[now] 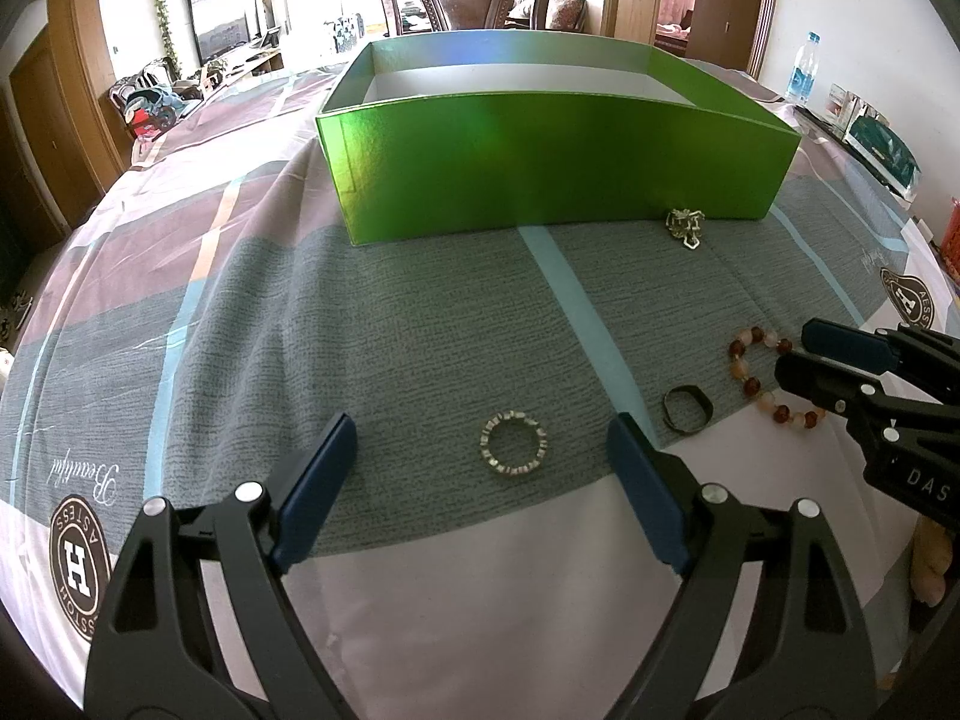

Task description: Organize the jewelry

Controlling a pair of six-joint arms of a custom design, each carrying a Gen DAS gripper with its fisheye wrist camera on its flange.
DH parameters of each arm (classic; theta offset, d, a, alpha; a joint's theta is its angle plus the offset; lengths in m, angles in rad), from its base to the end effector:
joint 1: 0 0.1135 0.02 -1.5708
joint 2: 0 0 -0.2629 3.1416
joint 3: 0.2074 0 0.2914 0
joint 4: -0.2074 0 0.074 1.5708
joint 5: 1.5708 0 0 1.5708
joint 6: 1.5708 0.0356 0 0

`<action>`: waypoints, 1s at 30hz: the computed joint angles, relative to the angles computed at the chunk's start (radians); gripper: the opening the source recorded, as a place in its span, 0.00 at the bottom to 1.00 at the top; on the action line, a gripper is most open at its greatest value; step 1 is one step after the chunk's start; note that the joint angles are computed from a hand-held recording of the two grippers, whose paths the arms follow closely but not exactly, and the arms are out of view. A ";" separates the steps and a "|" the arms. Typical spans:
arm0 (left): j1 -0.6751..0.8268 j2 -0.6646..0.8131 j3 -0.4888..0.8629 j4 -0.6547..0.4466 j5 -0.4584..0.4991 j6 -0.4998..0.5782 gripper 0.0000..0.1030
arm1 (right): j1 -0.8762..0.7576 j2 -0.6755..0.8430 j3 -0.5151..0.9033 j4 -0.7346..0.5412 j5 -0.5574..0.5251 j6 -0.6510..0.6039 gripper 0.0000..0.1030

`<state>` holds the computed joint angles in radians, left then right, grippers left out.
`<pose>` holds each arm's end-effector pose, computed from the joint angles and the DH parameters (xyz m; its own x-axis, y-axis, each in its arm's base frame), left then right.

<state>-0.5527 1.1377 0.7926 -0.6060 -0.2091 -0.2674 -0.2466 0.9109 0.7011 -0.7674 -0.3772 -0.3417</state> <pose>0.2265 -0.1310 0.2235 -0.7768 0.1755 -0.6048 0.2133 0.9769 0.0095 0.2070 -0.0386 0.2317 -0.7665 -0.1283 -0.6293 -0.2438 0.9646 0.1002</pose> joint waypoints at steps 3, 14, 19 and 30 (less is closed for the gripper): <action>0.000 0.000 0.000 0.000 0.000 0.000 0.82 | 0.003 -0.002 -0.001 0.000 0.003 -0.002 0.39; -0.070 -0.003 0.003 -0.005 -0.123 0.004 0.82 | 0.080 -0.037 -0.024 0.024 0.119 0.011 0.40; -0.097 -0.010 0.001 0.001 -0.102 0.043 0.64 | 0.095 -0.040 -0.028 0.031 0.139 0.020 0.41; -0.057 -0.044 -0.025 0.023 0.035 0.067 0.39 | 0.122 -0.059 -0.035 0.025 0.135 0.012 0.13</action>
<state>-0.6097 1.0932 0.7680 -0.5833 -0.1739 -0.2003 -0.1250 0.8521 0.6663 -0.7421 -0.2422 -0.3300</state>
